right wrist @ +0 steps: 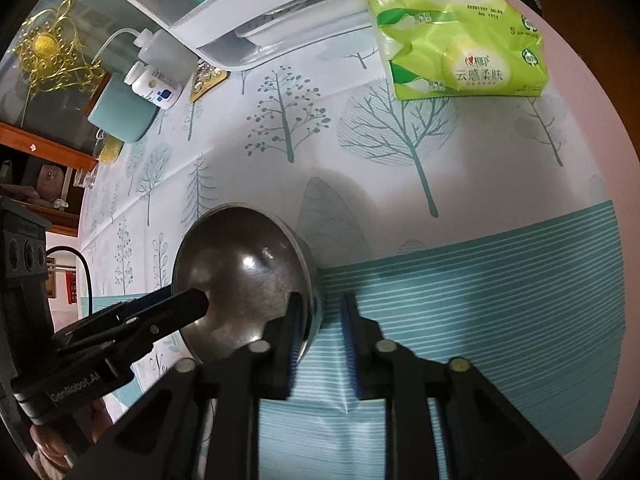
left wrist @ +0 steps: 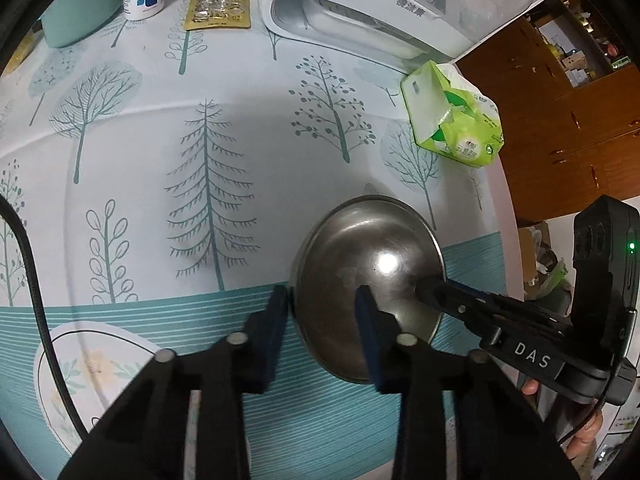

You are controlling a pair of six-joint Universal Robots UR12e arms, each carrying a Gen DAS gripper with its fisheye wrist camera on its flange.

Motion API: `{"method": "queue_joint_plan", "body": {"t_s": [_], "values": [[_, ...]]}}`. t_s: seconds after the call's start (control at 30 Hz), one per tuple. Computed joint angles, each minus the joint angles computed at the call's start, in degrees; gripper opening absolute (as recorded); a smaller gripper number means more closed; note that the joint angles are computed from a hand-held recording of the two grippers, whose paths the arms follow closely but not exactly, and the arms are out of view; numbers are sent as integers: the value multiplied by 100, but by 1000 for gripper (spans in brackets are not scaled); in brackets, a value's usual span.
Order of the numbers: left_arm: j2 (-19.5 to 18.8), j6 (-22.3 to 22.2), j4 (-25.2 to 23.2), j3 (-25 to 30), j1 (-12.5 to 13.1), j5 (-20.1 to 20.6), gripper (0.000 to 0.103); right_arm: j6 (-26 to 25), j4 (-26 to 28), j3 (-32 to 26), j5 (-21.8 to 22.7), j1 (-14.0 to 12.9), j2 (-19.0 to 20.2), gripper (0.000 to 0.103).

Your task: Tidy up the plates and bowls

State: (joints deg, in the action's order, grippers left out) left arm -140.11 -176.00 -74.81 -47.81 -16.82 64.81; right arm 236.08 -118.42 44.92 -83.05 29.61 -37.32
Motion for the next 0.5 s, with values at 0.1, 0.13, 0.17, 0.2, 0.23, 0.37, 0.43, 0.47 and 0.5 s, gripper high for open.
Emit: {"method": "queue_joint_plan", "body": {"t_s": [0.1, 0.13, 0.17, 0.2, 0.23, 0.37, 0.43, 0.47, 0.5], "values": [[5, 5, 47, -10, -7, 142, 10, 19, 24, -8, 6, -2, 5, 8], [-2, 10, 8, 4, -2, 138, 8, -10, 65, -30, -15, 3, 10, 8], [-2, 6, -34, 7, 3, 141, 7, -15, 58, -16, -12, 3, -1, 8], [-1, 4, -85, 8, 10, 122, 7, -10, 62, -11, -6, 1, -6, 8], [12, 8, -105, -8, 15, 113, 7, -6, 57, 3, 15, -1, -14, 8], [122, 98, -15, -152, 1, 208, 7, 13, 71, 36, 49, 13, -50, 8], [181, 117, -9, -208, 4, 219, 7, 12, 81, 40, 46, 28, -67, 8], [214, 131, -11, -239, 11, 199, 7, 24, 73, 55, 54, 36, -88, 8], [254, 153, -17, -278, 20, 176, 7, 27, 69, 63, 56, 41, -102, 8]]}}
